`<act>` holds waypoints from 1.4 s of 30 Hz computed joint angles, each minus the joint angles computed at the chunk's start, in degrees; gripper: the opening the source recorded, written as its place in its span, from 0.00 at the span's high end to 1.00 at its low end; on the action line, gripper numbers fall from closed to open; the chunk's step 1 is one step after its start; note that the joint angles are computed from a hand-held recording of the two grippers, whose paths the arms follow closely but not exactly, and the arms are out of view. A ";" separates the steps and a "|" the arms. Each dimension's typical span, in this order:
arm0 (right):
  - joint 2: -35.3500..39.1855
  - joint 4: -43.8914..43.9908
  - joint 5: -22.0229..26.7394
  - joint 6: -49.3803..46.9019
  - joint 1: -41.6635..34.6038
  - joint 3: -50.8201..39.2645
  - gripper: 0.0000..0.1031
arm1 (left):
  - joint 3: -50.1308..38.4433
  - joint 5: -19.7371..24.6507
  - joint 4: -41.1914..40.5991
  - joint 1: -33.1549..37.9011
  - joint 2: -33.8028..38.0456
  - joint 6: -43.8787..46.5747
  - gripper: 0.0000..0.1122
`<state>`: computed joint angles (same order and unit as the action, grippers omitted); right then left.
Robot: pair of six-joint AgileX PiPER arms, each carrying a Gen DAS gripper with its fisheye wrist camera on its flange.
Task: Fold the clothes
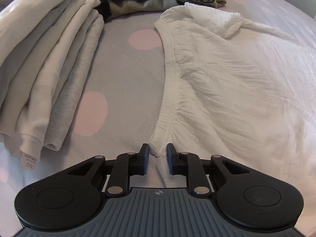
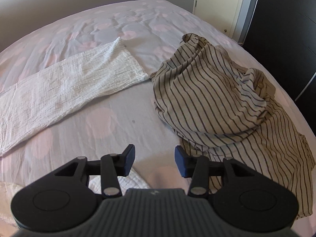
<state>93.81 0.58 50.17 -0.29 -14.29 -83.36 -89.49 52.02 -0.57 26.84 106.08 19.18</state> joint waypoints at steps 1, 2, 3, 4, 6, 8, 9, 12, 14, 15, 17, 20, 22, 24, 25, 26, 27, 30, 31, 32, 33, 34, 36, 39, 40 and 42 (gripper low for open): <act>0.27 1.27 0.03 -0.96 -0.66 0.09 0.53 | 0.96 -0.69 2.58 -0.76 -0.61 -1.40 0.88; 0.54 2.53 0.08 -1.93 -1.32 0.19 0.53 | 1.89 -1.23 5.22 -1.39 -1.16 -3.02 0.89; 0.83 3.77 0.16 -2.89 -1.97 0.28 0.53 | 2.72 -1.53 7.89 -1.79 -1.60 -4.88 0.89; 1.36 5.07 0.18 -3.65 -2.17 0.31 0.53 | 3.54 -1.77 10.59 -2.20 -2.02 -6.77 0.89; 2.81 7.50 0.08 -5.00 -1.83 0.28 0.53 | 5.25 -2.35 13.57 -2.26 -2.95 -9.28 0.89; 4.70 8.22 -0.02 -5.28 -0.60 -0.24 0.53 | 7.48 -3.73 15.77 -2.71 -4.30 -10.63 0.89; 5.58 8.50 -0.15 -5.30 -0.05 -0.49 0.53 | 8.55 -4.35 17.74 -3.53 -4.90 -11.79 0.89; 7.92 9.10 1.09 -4.29 1.00 -1.42 0.54 | 11.16 -5.62 23.97 -6.62 -6.07 -15.49 0.88; 9.09 9.95 2.83 -4.07 1.22 -1.91 0.67 | 12.98 -6.50 28.03 -8.47 -6.58 -18.64 0.87; 8.85 10.55 3.18 -4.65 1.14 -1.32 0.84 | 14.01 -7.06 30.16 -9.35 -6.80 -20.59 0.87; 5.97 11.46 1.36 -6.51 0.85 2.05 0.87 | 15.63 -7.77 34.26 -10.84 -6.82 -23.48 0.87; -0.09 15.87 -0.09 -11.40 -1.80 7.65 0.89 | 17.38 -8.23 39.30 -12.75 -6.99 -26.60 0.87; -4.03 18.70 1.00 -15.01 -4.34 10.77 0.89 | 17.71 -8.28 40.81 -13.33 -6.98 -27.50 0.87; -7.72 20.78 2.80 -18.31 -7.06 13.96 0.89 | 17.78 -8.53 41.42 -13.73 -6.79 -28.35 0.87; -9.45 21.46 3.52 -19.53 -8.38 15.69 0.89 | 17.86 -8.69 41.62 -13.93 -6.72 -28.78 0.87; -11.19 22.05 3.89 -20.90 -9.61 17.71 0.89 | 17.98 -8.83 41.64 -14.05 -6.79 -29.00 0.87; -12.94 22.74 4.20 -22.35 -10.78 20.04 0.89 | 18.21 -8.99 41.67 -14.14 -6.95 -29.21 0.87; -17.38 24.31 4.62 -25.17 -13.76 27.14 0.89 | 18.58 -9.34 41.47 -14.04 -7.33 -29.15 0.87; -18.37 24.45 4.30 -25.47 -14.24 29.30 0.89 | 18.50 -9.36 41.41 -14.00 -7.27 -29.09 0.87; -19.16 24.45 3.82 -25.62 -14.47 31.33 0.89 | 18.66 -9.27 41.44 -14.08 -7.46 -29.13 0.87; -20.07 24.86 3.25 -26.05 -14.89 33.22 0.89 | 18.72 -9.13 41.51 -14.20 -7.57 -29.17 0.87; -21.08 25.76 2.74 -26.76 -15.51 34.67 0.88 | 18.66 -8.97 41.75 -14.37 -7.51 -29.23 0.87; -22.82 26.80 2.89 -27.62 -16.47 35.67 0.84 | 18.81 -8.90 42.55 -14.74 -7.39 -29.52 0.87; -25.32 25.74 4.50 -28.50 -16.74 34.91 0.73 | 19.63 -9.09 43.88 -15.27 -7.68 -30.02 0.86; -26.25 25.38 5.27 -29.48 -16.89 34.36 0.73 | 19.84 -9.14 44.18 -15.38 -7.76 -30.16 0.86; -27.58 24.83 6.44 -31.12 -17.07 33.12 0.73 | 20.17 -9.24 44.64 -15.55 -7.90 -30.34 0.86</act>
